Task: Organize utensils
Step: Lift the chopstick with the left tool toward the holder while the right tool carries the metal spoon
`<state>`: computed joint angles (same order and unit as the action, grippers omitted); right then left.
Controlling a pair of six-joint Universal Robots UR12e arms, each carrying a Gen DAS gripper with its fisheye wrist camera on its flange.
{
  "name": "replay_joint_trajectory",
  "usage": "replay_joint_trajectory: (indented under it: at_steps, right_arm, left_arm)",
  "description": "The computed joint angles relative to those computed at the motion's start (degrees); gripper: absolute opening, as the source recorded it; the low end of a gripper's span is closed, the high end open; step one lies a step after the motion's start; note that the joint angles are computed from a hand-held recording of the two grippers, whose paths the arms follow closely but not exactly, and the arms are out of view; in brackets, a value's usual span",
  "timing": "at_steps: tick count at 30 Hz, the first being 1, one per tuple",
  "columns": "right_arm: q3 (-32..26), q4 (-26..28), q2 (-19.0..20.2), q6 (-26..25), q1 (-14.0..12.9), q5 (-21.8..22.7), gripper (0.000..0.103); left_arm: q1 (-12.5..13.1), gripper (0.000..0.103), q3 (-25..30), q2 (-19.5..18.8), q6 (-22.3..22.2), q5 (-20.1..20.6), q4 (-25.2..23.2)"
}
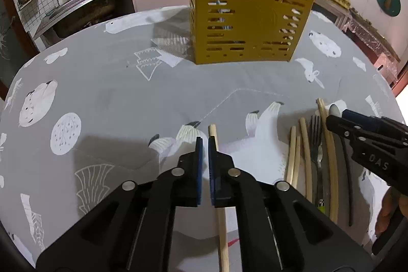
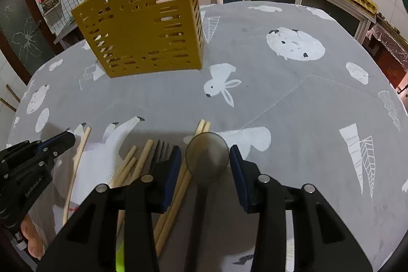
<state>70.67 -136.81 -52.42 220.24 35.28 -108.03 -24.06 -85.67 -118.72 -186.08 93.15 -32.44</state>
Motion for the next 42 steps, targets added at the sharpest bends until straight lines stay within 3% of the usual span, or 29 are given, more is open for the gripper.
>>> replay_joint_trajectory:
  at_steps: [2,4,5,14,17,23,27,31,42]
  right_arm:
    - [-0.19,0.42,-0.11,-0.6,0.12,-0.1,0.054]
    - [-0.8,1.64,-0.03,-0.95,0.36,-1.08,0.055]
    - [-0.87,1.97,-0.03,-0.83,0.37,-1.31,0.055]
    - [-0.93,2.91,0.42,2.38,-0.34,0.59,0.055]
    - [-1.01,2.72,0.65,2.3,-0.49,1.1,0.049]
    - [-0.59,1.34,0.52,3.77,-1.14,3.12,0.042]
    - [-0.64,1.04,0.57,3.69,-1.29,3.35,0.035]
    - [-0.58,0.59,0.6,3.24,-1.12,2.6,0.034]
    - [0.66,-2.88,-0.28,2.04,-0.48,-1.19,0.034]
  left_arm:
    - [-0.18,0.01,-0.15,0.07,-0.06,0.62,-0.25]
    - [-0.2,0.03,-0.53,0.19,-0.06,0.88,0.01]
    - [-0.26,0.033,-0.73,0.21,-0.17,1.32,0.35]
    - [-0.08,0.034,-0.34,-0.05,-0.03,-0.45,-0.17]
    - [-0.14,0.034,0.45,-0.57,0.06,-1.03,-1.09]
    - [-0.11,0.03,1.56,-1.42,-0.05,-1.71,-2.5]
    - [0.04,0.018,2.19,-1.64,-0.5,-1.98,-3.64]
    - [-0.08,0.005,2.46,-1.67,-0.58,-1.45,-4.37]
    - [-0.21,0.005,0.78,-0.66,-1.62,0.5,0.03]
